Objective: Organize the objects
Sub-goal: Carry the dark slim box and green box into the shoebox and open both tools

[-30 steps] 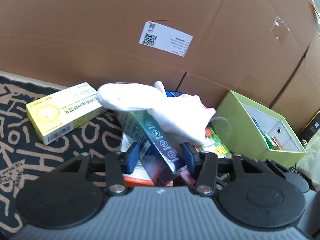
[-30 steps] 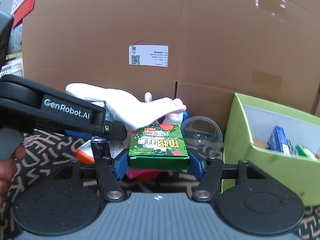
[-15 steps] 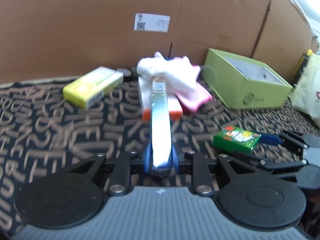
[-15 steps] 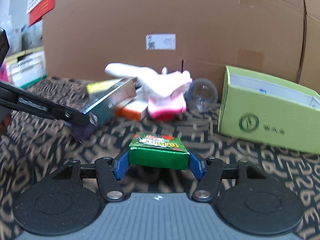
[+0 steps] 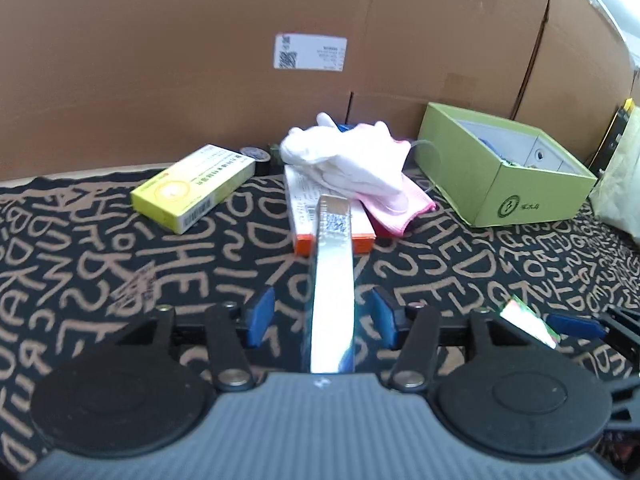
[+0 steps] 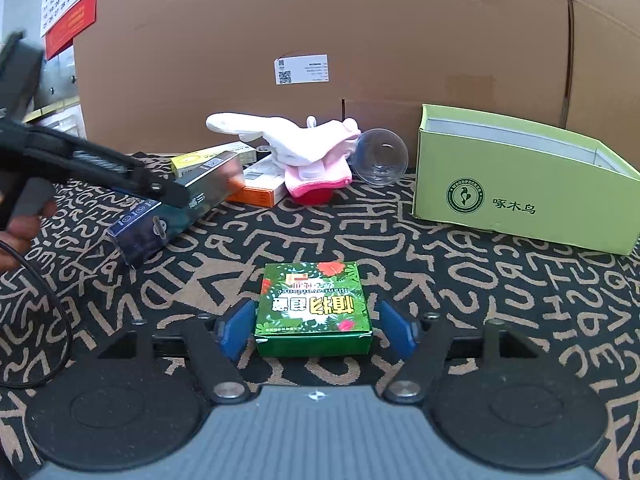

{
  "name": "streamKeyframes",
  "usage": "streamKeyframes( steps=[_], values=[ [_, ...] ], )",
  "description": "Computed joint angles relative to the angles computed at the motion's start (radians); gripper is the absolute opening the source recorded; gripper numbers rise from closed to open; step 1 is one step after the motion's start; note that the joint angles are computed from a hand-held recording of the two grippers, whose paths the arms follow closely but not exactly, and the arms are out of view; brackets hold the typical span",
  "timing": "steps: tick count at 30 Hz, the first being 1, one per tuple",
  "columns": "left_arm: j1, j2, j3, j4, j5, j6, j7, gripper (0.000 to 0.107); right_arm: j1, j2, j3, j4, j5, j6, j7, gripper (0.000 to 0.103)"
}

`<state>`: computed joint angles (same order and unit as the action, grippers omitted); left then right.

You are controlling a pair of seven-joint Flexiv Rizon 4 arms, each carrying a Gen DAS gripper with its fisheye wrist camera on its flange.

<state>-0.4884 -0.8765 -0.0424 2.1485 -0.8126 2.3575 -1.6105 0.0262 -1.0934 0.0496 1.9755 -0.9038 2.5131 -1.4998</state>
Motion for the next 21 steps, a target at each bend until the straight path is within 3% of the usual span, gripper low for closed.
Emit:
streamKeyframes(
  steps=[3,4,5,6,8,12,13,14,15,18,21],
  values=[
    [-0.024,-0.02,0.02,-0.049,-0.053,-0.05,0.065,0.051,0.006,0.003,-0.003,-0.004,-0.001,-0.024,0.005,0.073],
    [-0.029,-0.021,0.023,-0.057,-0.071,-0.067,0.085,0.047,0.005,0.003,-0.004,-0.01,-0.012,-0.034,0.009,0.073],
    [-0.018,-0.02,0.016,-0.058,-0.057,-0.08,0.086,0.031,0.003,0.004,-0.003,-0.013,-0.021,-0.045,0.015,0.073],
    [-0.004,-0.016,0.008,-0.055,-0.039,-0.091,0.077,0.029,0.001,0.006,-0.001,-0.016,-0.031,-0.056,0.023,0.073],
    [-0.006,-0.016,0.014,-0.054,-0.032,-0.103,0.075,0.029,-0.001,0.006,0.005,-0.021,-0.042,-0.067,0.034,0.073],
    [-0.071,-0.028,0.055,-0.079,-0.128,-0.12,0.151,0.032,0.035,0.011,0.009,-0.023,0.033,-0.082,0.003,0.073],
    [-0.064,-0.026,0.049,-0.08,-0.126,-0.127,0.156,0.031,0.039,0.009,0.012,-0.026,0.044,-0.088,-0.001,0.073],
    [-0.052,-0.022,0.04,-0.078,-0.111,-0.132,0.152,0.023,0.037,0.009,0.015,-0.03,0.039,-0.103,0.006,0.072],
    [-0.052,-0.021,0.039,-0.08,-0.109,-0.137,0.156,0.022,0.028,0.007,0.02,-0.036,0.022,-0.114,0.018,0.067],
    [-0.105,-0.028,0.064,-0.105,-0.178,-0.152,0.224,0.022,0.011,0.002,0.03,-0.04,0.003,-0.11,0.028,0.066],
    [-0.101,-0.023,0.046,-0.112,-0.155,-0.135,0.24,0.022,-0.004,-0.003,0.038,-0.043,-0.005,-0.095,0.044,0.066]
  ],
)
